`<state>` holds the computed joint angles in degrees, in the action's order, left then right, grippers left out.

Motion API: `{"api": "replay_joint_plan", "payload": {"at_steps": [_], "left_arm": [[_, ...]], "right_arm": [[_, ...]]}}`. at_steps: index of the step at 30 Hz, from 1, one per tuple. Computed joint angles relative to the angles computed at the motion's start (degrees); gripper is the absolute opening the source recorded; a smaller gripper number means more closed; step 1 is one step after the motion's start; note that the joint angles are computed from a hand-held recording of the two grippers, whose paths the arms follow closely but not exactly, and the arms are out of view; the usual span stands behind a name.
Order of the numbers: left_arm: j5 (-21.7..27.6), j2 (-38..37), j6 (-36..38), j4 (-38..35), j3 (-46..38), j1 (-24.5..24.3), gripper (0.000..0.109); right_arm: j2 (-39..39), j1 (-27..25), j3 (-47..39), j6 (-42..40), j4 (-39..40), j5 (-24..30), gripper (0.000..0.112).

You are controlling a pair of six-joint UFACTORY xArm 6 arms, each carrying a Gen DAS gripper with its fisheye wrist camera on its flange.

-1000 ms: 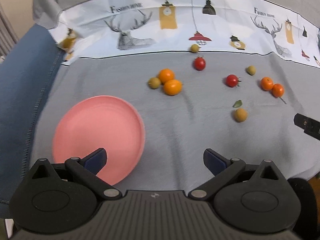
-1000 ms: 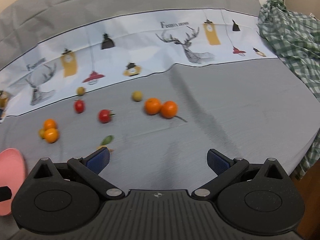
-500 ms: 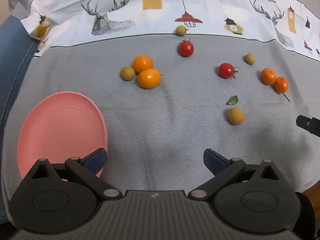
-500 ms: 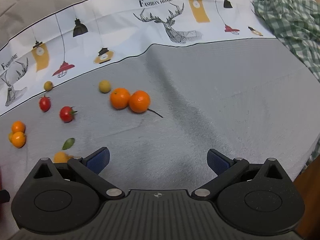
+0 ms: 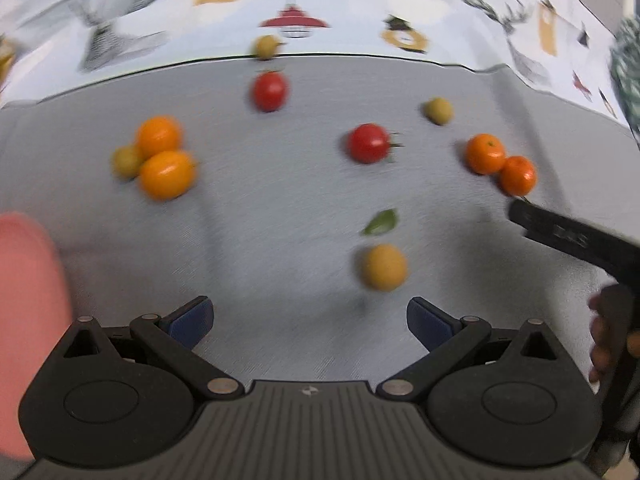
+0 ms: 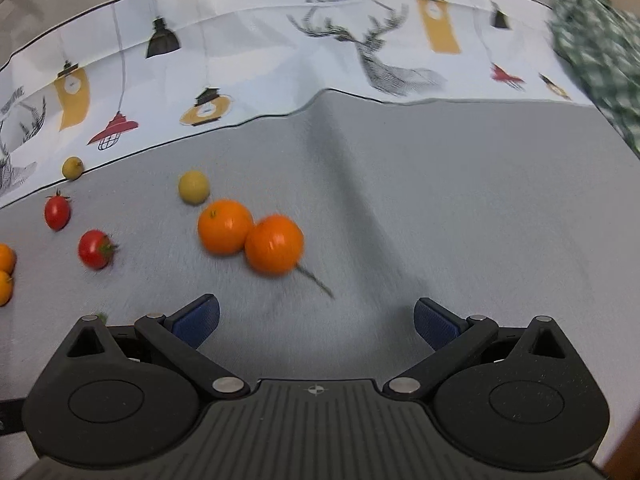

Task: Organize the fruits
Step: 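Grasp the yellow fruit with the left tool while the right tool grasps an orange tangerine, then carry the yellow fruit and tangerine to the pink plate and release both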

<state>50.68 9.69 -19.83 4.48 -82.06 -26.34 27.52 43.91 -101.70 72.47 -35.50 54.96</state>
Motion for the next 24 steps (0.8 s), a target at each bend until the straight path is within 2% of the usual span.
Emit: {"api": "replay_joint_plan", "payload": {"at_steps": [5,6,7,8,9,10,12,16,19,24], "left_arm": [[1.63,6.57,2.09,-1.30,-6.34,-0.78,0.101],[0.88,6.75,1.67,-1.37,-6.21,-0.79,0.092],[0.17,6.55,0.21,0.29,-5.79,-1.03,0.077],[-1.34,5.91,-0.54,1.88,-4.80,-1.27,0.065],[-2.77,5.15,0.86,1.38,-3.69,-1.23,0.028],[-2.47,4.82,2.12,0.15,-3.62,-1.09,0.029],[-2.99,3.65,2.80,-2.39,-2.54,-0.58,0.029],[-4.20,-0.23,2.16,-0.92,1.12,-0.36,0.029],[-4.09,-6.04,1.40,-0.48,5.97,0.61,0.029],[-0.90,-18.99,-1.66,3.85,15.10,2.42,0.029]], "right_arm": [[5.26,-1.96,-4.93,-7.33,-0.41,-3.21,0.102],[6.06,-2.11,-5.65,-8.52,-0.89,-3.73,0.102],[6.63,-2.22,-5.95,-9.82,-1.37,-4.34,0.100],[6.53,-2.32,-5.26,-10.65,-2.34,-5.71,0.082],[5.33,-2.58,-2.91,-10.08,-3.47,-9.00,0.048],[4.96,-2.54,-2.63,-9.69,-3.81,-9.89,0.037],[5.28,-1.61,-4.29,-9.37,-4.72,-6.34,0.037],[1.56,-0.84,-0.75,-2.21,-7.24,-4.97,0.037],[-3.33,0.26,3.79,3.75,-9.32,-4.67,0.037],[-9.12,5.15,7.11,6.78,-10.78,-3.90,0.037]]}}
